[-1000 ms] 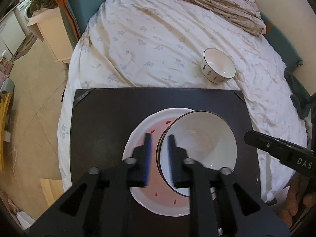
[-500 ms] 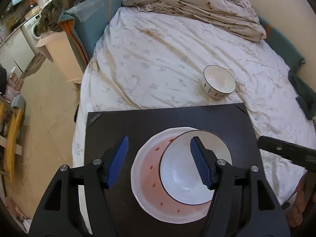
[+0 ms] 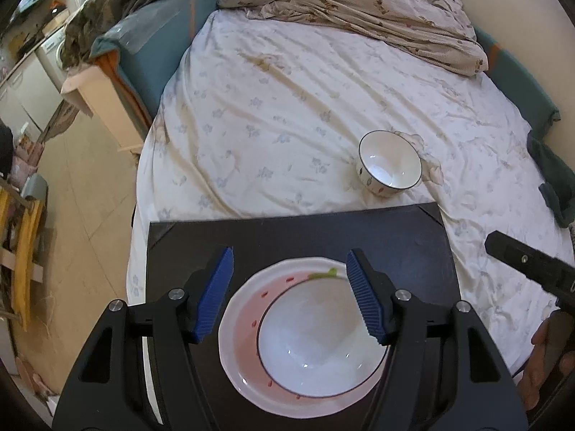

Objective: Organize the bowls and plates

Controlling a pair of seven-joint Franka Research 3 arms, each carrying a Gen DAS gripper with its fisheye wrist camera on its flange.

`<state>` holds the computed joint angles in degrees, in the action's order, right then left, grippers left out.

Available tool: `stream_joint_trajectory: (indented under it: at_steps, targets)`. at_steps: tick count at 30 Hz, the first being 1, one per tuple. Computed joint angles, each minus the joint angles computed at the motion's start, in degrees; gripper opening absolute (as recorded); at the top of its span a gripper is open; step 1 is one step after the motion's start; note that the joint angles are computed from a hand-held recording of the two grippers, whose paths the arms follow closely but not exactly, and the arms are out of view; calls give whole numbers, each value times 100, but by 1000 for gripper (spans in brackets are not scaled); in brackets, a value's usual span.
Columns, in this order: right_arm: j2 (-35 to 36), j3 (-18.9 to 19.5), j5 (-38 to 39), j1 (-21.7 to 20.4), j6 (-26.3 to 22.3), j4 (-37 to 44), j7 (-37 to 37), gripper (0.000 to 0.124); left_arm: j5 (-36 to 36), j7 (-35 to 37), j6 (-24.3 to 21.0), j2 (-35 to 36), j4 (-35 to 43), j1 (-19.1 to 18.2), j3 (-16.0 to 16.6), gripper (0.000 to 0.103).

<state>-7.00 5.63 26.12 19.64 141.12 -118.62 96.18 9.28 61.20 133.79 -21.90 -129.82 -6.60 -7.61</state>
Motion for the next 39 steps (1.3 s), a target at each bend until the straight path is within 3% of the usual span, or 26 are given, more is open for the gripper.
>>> stream_joint_trajectory:
  at_steps: [8, 17, 23, 31, 39]
  targets:
    - [222, -149, 851, -110, -25, 113, 123, 86, -32, 153, -171, 593, 539, -9, -39, 63]
    - [811, -117, -70, -233, -39, 723, 538, 86, -218, -115, -401, 1391, 1290, 148, -6, 63]
    - [1290, -179, 173, -391, -105, 1135, 655, 86, -292, -293, -470, 2156, 2039, 221, -27, 63]
    - [2111, -199, -111, -441, -402, 1905, 995, 85, -227, 208, -890, 3566, 3412, 137, -158, 63]
    - [3100, -159, -263, -462, -885, 2986, 1185, 70, -342, 668, -1369, 4718, 4551, 79, -263, 63]
